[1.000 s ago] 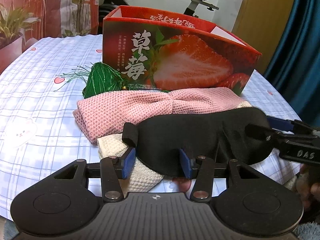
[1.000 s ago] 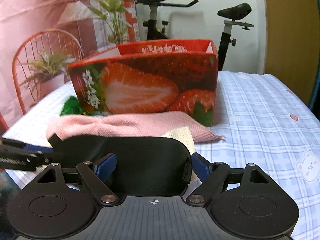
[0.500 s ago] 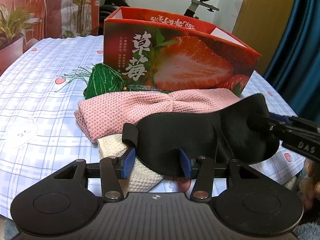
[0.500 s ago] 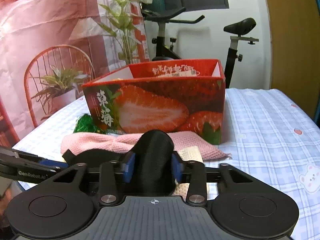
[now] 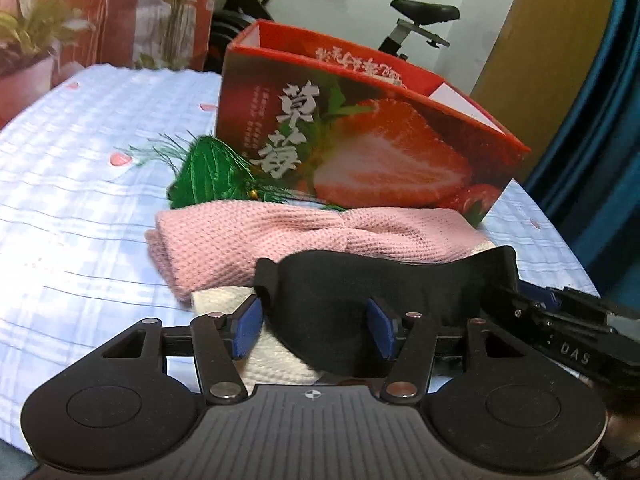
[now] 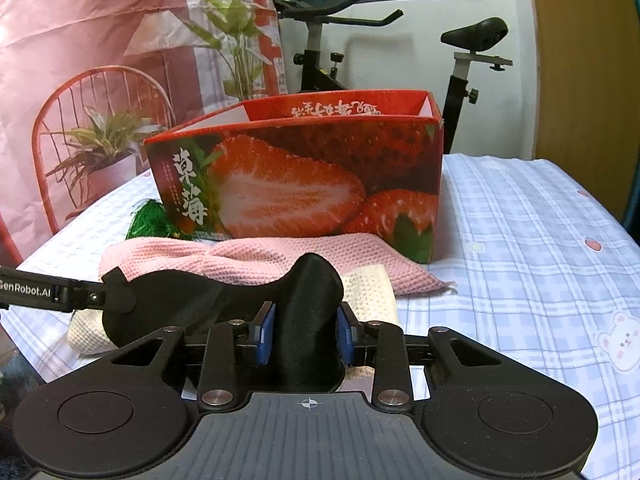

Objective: Organize soft objects
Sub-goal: 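Lift the black eye mask with the left tool off the pile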

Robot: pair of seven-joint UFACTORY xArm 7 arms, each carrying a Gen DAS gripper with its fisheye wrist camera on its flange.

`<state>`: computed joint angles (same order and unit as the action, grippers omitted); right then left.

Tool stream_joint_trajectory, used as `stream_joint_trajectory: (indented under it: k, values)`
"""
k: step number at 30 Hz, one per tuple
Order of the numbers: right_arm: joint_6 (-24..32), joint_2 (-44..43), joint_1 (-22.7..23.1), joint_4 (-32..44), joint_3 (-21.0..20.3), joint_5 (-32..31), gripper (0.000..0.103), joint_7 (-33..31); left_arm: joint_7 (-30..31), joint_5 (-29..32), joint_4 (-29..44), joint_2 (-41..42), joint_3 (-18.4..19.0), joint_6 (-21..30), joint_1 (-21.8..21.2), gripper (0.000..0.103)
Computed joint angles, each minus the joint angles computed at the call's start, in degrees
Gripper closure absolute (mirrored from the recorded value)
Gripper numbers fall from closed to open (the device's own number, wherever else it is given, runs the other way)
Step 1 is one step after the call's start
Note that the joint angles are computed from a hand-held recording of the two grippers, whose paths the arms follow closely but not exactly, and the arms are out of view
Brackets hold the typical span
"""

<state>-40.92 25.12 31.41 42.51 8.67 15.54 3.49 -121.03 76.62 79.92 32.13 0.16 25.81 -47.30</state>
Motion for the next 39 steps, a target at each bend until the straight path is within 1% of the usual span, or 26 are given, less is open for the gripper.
stream_joint_trajectory:
  k: [3,5,7,8,10,12,17,21,24,27,30,35,39]
  values:
    - [0.3,0.2,0.0,0.2,-0.1,0.0,0.074,-0.1,-1.0,0.6,0.6,0.9,0.4,-0.7,0.2,0.039]
    - [0.6,0.3,0.0,0.3,-0.1,-0.1,0.074,-0.2,1.3,-0.2,1.5,1.6,0.2,-1.6,0.9,0.038]
    - [1.0,0.4,0.1,0.5,-0.3,0.1,0.073,-0.4,3.7,-1.7,2.3,2.2,0.3,-1.4,0.7,0.038]
    - [1.1,0.4,0.2,0.5,-0.3,0.2,0.073,-0.5,3.2,-1.5,2.2,2.1,0.7,-1.6,0.2,0.039]
    - [1.1,0.4,0.2,0.5,-0.3,0.2,0.073,-0.4,-0.6,1.9,1.4,1.4,2.2,-3.0,-1.0,0.042]
    - [0.5,0.4,-0.2,0.3,-0.1,-0.4,0.073,0.2,-3.1,5.0,0.6,0.4,2.3,-1.8,-1.8,0.049]
    - [-1.3,0.1,-0.1,-0.1,0.0,-0.9,0.074,0.1,-6.7,10.7,-0.6,-1.5,-0.2,2.2,-1.8,0.056]
    - [-2.8,-0.3,-0.9,-0.7,0.7,-2.4,0.074,0.9,-8.6,14.4,-1.1,-2.1,-2.6,2.6,-0.1,0.057]
    - [-2.9,-0.7,-2.5,-1.2,1.5,-4.6,0.074,3.6,-8.6,14.4,-1.3,-2.0,-4.0,2.9,1.1,0.061]
    - [-3.3,-0.9,-2.5,-1.4,1.4,-5.1,0.074,4.2,-9.2,14.4,-1.7,-2.1,-4.6,3.4,1.6,0.067]
    - [-4.4,-1.2,-2.4,-1.8,1.4,-5.5,0.074,4.4,-7.6,13.2,-1.7,-2.2,-5.0,4.5,1.5,0.07]
    - [-5.3,-1.4,-2.9,-2.3,1.7,-6.4,0.074,5.5,-7.5,12.6,-2.4,-2.5,-4.9,5.0,1.5,0.074]
    - [-5.4,-1.4,-3.8,-2.5,2.0,-7.3,0.073,7.6,-7.3,12.1,-2.4,-2.5,-5.0,4.9,1.7,0.074]
